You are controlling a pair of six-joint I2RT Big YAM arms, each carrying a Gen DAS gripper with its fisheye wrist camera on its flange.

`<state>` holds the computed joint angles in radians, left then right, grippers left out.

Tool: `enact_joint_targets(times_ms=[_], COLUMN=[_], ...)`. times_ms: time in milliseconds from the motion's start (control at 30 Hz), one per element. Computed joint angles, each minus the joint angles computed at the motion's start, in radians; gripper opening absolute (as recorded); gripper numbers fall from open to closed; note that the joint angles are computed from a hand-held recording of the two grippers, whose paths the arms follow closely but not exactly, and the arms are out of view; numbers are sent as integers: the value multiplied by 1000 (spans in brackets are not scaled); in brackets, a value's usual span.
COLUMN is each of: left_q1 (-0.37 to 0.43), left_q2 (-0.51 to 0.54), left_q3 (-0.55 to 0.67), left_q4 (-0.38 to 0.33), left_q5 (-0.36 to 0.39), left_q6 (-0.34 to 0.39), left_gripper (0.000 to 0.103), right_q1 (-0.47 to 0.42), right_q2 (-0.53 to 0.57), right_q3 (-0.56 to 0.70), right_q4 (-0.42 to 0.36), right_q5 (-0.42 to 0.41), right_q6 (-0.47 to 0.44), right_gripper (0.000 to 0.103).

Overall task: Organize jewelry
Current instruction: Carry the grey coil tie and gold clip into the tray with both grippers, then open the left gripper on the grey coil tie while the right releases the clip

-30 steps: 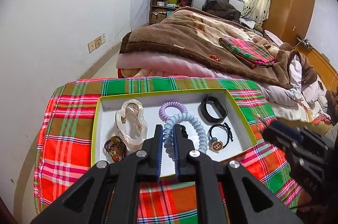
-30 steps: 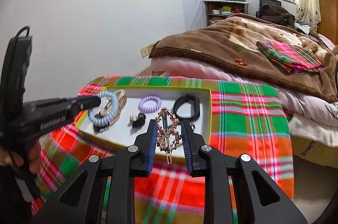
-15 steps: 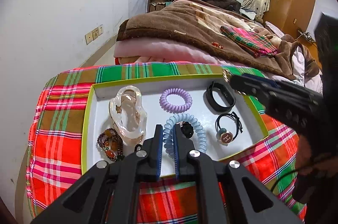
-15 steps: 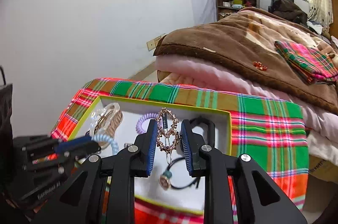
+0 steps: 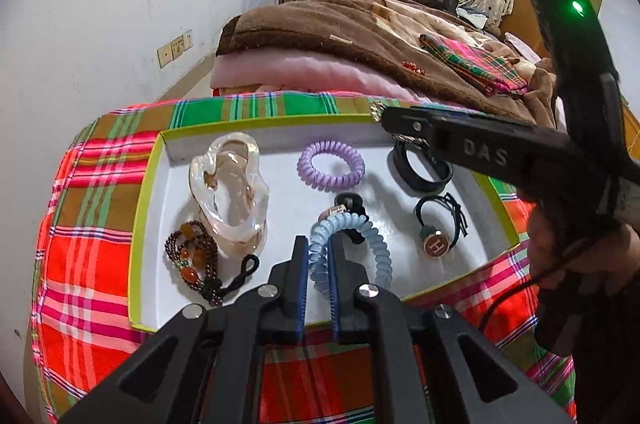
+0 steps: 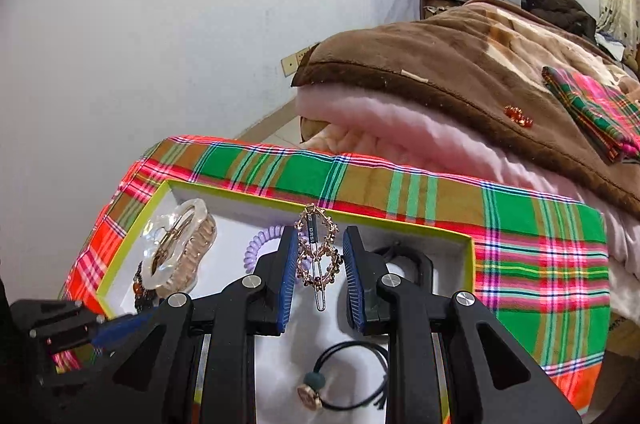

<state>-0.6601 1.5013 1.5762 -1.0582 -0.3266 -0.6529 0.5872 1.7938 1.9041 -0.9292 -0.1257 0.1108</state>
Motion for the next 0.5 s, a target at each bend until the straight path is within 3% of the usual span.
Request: enact_joint_targets(times_ms=[500], left_q1=[8], left_q2=[16], left_q3=[-15], left_q4=[-3], left_q5=[30], left_q6=[-15], left_gripper=[10], right_q1=[5], right_q2=[61], right_q3=[43], right_q4=[-40], right_q5=[19], right_q6=[-20], right_gripper=[24])
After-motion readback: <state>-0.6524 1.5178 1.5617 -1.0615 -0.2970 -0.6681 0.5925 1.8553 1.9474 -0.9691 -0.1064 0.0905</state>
